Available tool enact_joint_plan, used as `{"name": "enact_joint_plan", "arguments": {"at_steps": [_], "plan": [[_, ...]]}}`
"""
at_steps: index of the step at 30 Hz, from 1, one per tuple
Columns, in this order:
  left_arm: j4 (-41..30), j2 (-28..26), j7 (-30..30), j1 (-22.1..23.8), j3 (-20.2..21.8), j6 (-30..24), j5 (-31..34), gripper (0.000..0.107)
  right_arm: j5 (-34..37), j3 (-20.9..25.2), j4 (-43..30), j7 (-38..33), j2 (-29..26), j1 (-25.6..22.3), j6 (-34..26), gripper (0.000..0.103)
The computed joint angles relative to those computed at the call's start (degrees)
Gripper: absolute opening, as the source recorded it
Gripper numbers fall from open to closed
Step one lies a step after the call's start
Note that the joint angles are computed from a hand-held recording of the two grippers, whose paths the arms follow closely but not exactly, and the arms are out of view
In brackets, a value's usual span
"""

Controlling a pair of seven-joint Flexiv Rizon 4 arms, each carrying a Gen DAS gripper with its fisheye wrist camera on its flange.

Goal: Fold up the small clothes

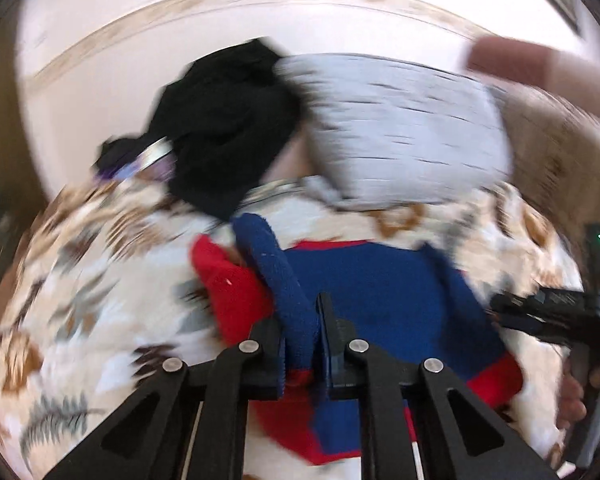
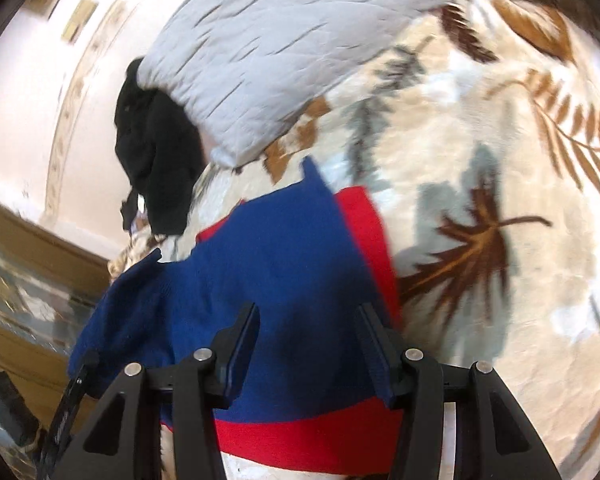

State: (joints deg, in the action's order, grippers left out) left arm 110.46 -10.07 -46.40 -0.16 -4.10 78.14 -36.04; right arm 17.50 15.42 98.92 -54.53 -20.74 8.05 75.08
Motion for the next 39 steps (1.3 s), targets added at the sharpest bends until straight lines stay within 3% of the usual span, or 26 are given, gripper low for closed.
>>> {"name": "enact_joint_plan", "arguments": {"at_steps": [7,11,13,14,16,18,20,23,29,33,35,36,39], "plan": [[0.3,0.0,3.9,-4.7,-2.4,-5.6,3.1,0.007,28.5,13.6,-8.0,-19.8,-3.2,-16.1,-5.7,0.055],[3.0,2.2,12.1,-3.7,-2.5,-15.2,-3.7,0.01,33.4,12.9,-10.9,-23.3,-4.7,-16.6,-10.7,0.062],[5.3,4.7,21.0,-3.0,-1.5,-20.7,-11.1,0.026,35.4,12.5,-12.5,-25.2,-5.5,-16.1,-12.5,0.063],[6.4,5.8,24.3,-3.4,-0.8,-20.9,-14.1,0.033,36.3,12.5,-13.6,-26.5,-6.0,-15.8,-13.6,0.065],[8.8,8.0,33.3,-4.2,0.8,-19.2,-24.0,0.063,36.9,11.6,-15.0,-28.1,-6.4,-14.3,-14.8,0.074],[8.7,8.1,38.5,-4.9,1.9,-18.1,-31.6,0.065,36.6,10.2,-16.2,-28.5,-6.9,-12.0,-15.3,0.075],[6.8,6.6,36.8,-4.1,3.0,-18.4,-32.5,0.065,36.5,8.8,-17.7,-28.6,-7.8,-9.7,-16.4,0.075],[4.3,4.0,30.3,-1.5,4.5,-20.1,-27.9,0.065,34.4,7.0,-21.1,-27.9,-10.1,-6.2,-18.8,0.075],[1.4,-0.7,15.6,2.8,5.4,-22.2,-12.8,0.065,27.8,4.8,-25.7,-22.7,-14.1,-0.8,-19.8,0.077],[0.8,-1.2,14.6,4.8,4.1,-26.1,-11.9,0.065,25.8,5.5,-27.0,-23.2,-15.4,0.7,-16.7,0.078],[0.6,-1.4,14.0,4.9,3.6,-26.4,-12.0,0.065,20.1,3.1,-26.3,-20.3,-15.2,3.7,-16.4,0.067],[0.6,-1.5,13.7,4.9,3.6,-26.5,-12.0,0.065,15.9,1.6,-25.8,-18.9,-15.0,5.4,-17.2,0.04],[1.4,-0.8,14.2,4.8,3.3,-25.0,-13.3,0.065,10.6,0.9,-23.1,-17.3,-13.2,6.8,-13.5,0.023]]}}
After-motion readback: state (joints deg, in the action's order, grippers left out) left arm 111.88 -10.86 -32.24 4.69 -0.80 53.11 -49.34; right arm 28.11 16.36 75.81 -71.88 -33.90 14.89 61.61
